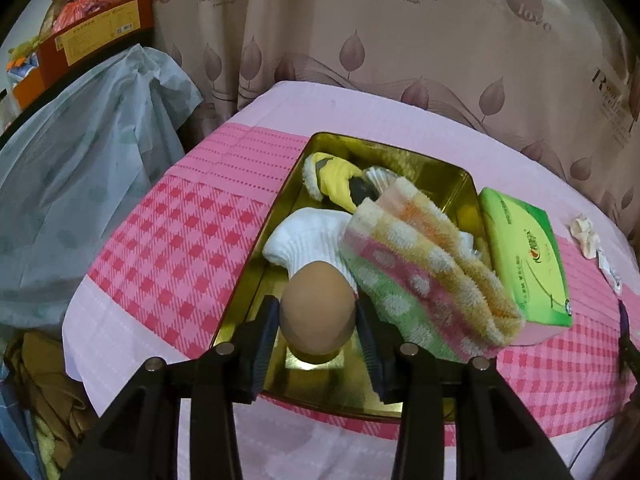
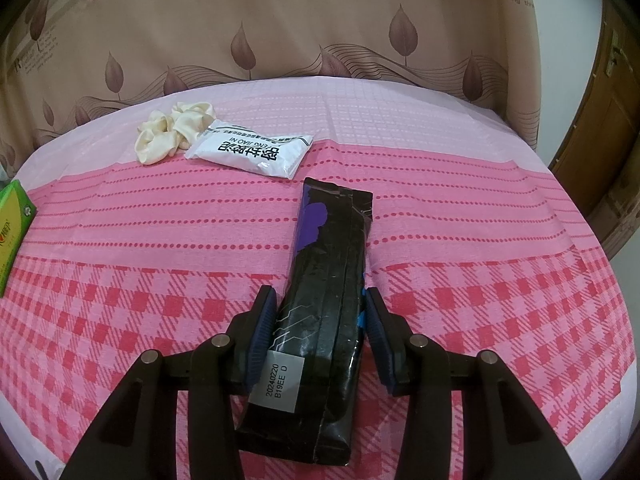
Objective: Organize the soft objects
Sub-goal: 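Carry the makeup sponge with the left gripper into the tin and release it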
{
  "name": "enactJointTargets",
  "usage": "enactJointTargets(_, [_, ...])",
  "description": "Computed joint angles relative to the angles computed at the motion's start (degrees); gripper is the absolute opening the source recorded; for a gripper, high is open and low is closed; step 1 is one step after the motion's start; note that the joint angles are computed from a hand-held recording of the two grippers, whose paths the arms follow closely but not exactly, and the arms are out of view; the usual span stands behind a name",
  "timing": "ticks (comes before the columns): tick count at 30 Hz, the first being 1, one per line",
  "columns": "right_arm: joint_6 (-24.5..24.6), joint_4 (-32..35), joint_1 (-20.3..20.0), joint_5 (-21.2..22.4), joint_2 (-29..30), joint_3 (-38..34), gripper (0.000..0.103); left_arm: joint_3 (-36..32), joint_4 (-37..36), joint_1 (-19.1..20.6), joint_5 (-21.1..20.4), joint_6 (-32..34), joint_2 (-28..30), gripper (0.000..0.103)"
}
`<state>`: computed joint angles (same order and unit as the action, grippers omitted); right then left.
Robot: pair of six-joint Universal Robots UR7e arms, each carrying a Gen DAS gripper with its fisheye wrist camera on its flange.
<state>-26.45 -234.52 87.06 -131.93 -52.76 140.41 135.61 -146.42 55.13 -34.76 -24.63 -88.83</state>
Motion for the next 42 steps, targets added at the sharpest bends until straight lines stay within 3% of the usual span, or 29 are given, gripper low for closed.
enactJointTargets(15, [-0.04, -0.12, 0.24, -0.43, 0.21, -0.10, 0.042, 0.59, -1.24, 0.27, 0.66, -0.39, -0.62, 0.047])
enactJointTargets(24, [0.00, -0.22, 0.20, -0.27, 0.25, -0.08, 0.042, 3.03, -3.53, -2.72, 6.37, -2.02, -3.55, 0.050])
enactJointTargets(30, [-0.98, -1.13, 0.75, -1.44, 1.00, -0.43, 0.039, 3.19, -1.30, -3.43, 9.57, -4.36, -4.09, 0.050])
enactJointTargets(38, [0.20, -1.11, 0.58, -0.20, 0.21, 0.70, 0.036, 3.34, -0.92, -3.76, 10.10, -4.05, -4.12, 0.052])
enactJointTargets(42, [-0.51, -2.22, 2.50, -1.30, 0.69, 1.15, 0.036, 3.07, -0.36, -3.47, 9.84, -4.77, -4.39, 0.052])
